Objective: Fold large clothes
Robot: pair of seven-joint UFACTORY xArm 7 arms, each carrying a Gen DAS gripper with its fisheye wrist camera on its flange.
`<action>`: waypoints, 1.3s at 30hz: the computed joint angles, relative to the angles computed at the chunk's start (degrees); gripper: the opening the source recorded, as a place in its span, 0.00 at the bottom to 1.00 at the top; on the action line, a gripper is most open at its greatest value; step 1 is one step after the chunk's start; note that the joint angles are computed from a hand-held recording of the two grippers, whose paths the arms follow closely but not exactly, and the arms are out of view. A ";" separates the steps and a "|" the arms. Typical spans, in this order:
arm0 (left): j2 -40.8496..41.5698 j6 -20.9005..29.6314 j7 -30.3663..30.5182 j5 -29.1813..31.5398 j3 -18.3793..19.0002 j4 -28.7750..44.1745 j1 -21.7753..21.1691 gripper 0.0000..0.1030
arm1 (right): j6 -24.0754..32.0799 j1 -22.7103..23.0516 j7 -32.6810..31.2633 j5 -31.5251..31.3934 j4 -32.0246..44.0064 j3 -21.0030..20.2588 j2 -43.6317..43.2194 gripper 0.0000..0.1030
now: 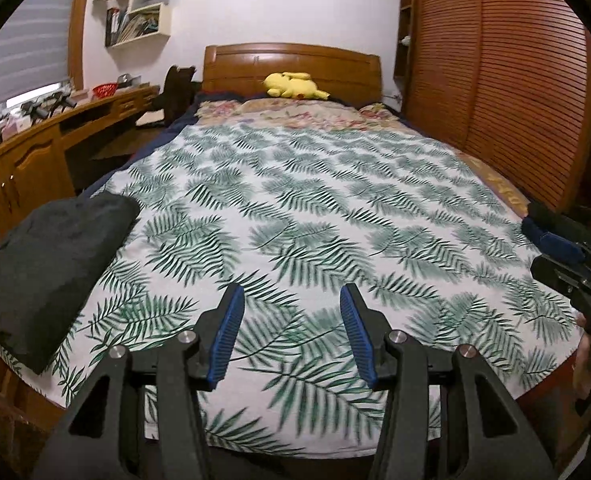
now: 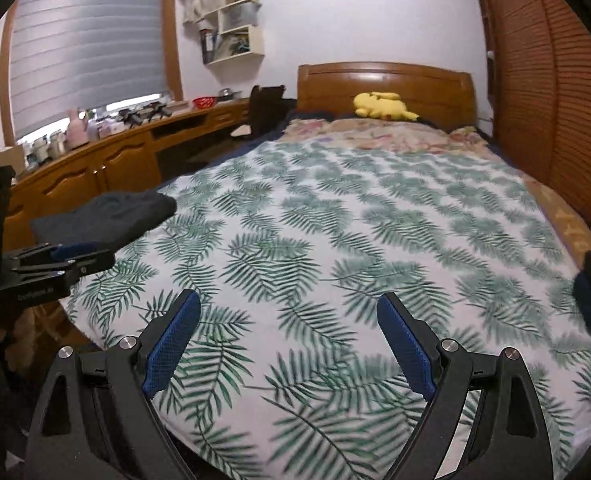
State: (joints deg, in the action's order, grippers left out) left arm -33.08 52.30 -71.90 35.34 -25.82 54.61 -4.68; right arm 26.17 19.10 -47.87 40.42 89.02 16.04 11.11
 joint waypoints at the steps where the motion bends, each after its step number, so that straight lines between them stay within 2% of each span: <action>1: 0.39 0.48 0.10 0.26 -0.53 1.09 0.09 0.48 | -0.13 -0.19 -0.07 0.23 -0.48 -0.07 -0.68 0.91; 3: 1.32 1.53 0.08 1.04 -1.66 3.13 0.26 0.48 | -0.20 -0.80 -0.18 1.18 -1.81 -0.59 -2.58 0.96; 11: 5.84 5.25 -0.26 5.50 -4.93 11.96 -0.27 0.48 | -2.26 -0.83 -2.51 6.26 -4.42 -2.98 -7.63 0.97; 18: 9.14 7.49 -1.65 9.29 -5.92 16.85 -2.32 0.48 | -6.69 0.07 -0.06 5.17 -6.63 -5.14 -10.80 0.97; 27: 12.46 10.31 -3.27 13.08 -4.93 19.46 -6.33 0.48 | -7.66 0.46 -0.06 5.70 -7.78 -6.37 -11.57 0.97; 39: 13.16 11.81 -4.54 14.05 -2.41 19.37 -9.94 0.48 | -7.61 0.54 -0.82 6.92 -7.58 -6.54 -11.36 0.97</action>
State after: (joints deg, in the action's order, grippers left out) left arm -19.93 64.11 -76.44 49.39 -28.23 73.98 -14.62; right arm 18.55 19.64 -48.69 47.34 81.44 9.50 -0.25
